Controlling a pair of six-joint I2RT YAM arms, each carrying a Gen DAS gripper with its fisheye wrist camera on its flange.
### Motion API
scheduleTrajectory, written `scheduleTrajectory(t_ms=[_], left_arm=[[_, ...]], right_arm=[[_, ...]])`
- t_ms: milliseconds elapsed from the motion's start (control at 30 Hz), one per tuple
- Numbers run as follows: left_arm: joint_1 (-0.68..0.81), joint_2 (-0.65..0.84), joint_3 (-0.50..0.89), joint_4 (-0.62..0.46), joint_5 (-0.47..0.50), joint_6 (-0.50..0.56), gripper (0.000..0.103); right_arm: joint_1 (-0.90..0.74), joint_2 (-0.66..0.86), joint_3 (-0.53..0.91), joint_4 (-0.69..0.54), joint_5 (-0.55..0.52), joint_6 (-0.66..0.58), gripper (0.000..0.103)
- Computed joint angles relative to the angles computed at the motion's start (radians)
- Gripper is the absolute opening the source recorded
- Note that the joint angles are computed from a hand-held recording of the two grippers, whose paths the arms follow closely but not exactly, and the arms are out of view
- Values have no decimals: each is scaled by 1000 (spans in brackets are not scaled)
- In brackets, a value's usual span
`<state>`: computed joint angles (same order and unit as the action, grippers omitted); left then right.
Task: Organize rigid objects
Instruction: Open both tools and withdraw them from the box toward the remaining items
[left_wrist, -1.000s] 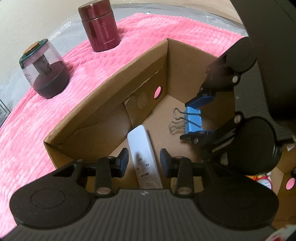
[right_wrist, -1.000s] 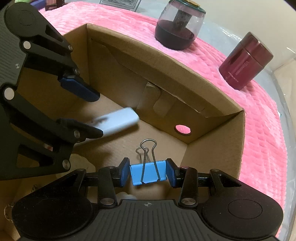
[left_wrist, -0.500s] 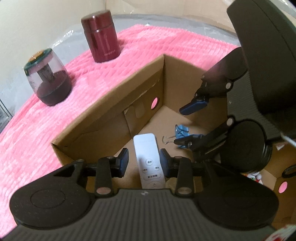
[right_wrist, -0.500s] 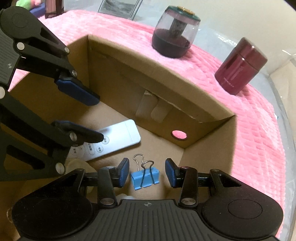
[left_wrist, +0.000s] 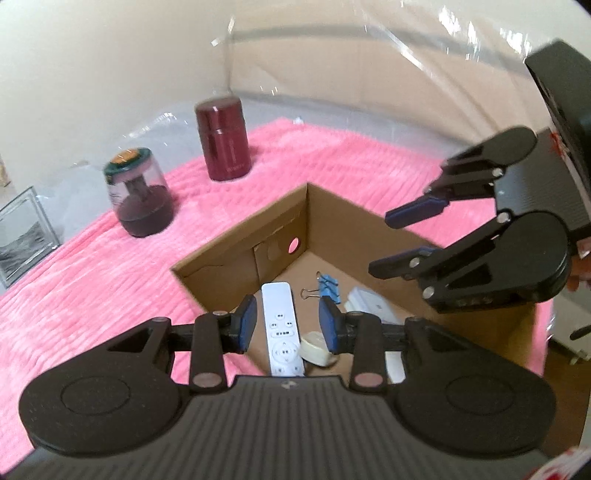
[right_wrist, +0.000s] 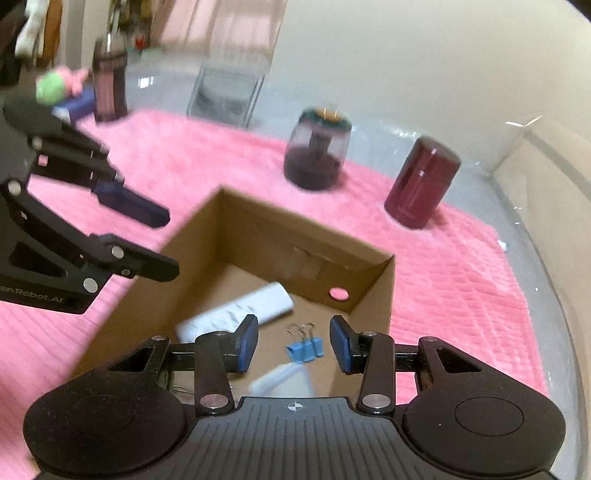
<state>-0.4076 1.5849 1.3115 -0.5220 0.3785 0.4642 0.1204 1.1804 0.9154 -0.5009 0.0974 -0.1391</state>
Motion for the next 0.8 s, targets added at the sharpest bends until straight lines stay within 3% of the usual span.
scheduleTrajectory(t_ms=[267,500,700,800], left_arm=[[203,-353,-253,-55,187,-4,32],[515,-525,-376,-204,381,114,32],[865,-529,-392,-424,554,392,40],[1055,-472,-380,-536,610,579,44]], right_arm=[[338,-303,-73,-99,196,336,39],[843,-320,-100,-185,591,704,40],[1099,-218,-107,-190,770,1000,45],[1178,-156,-109,-169,807,1116,59]])
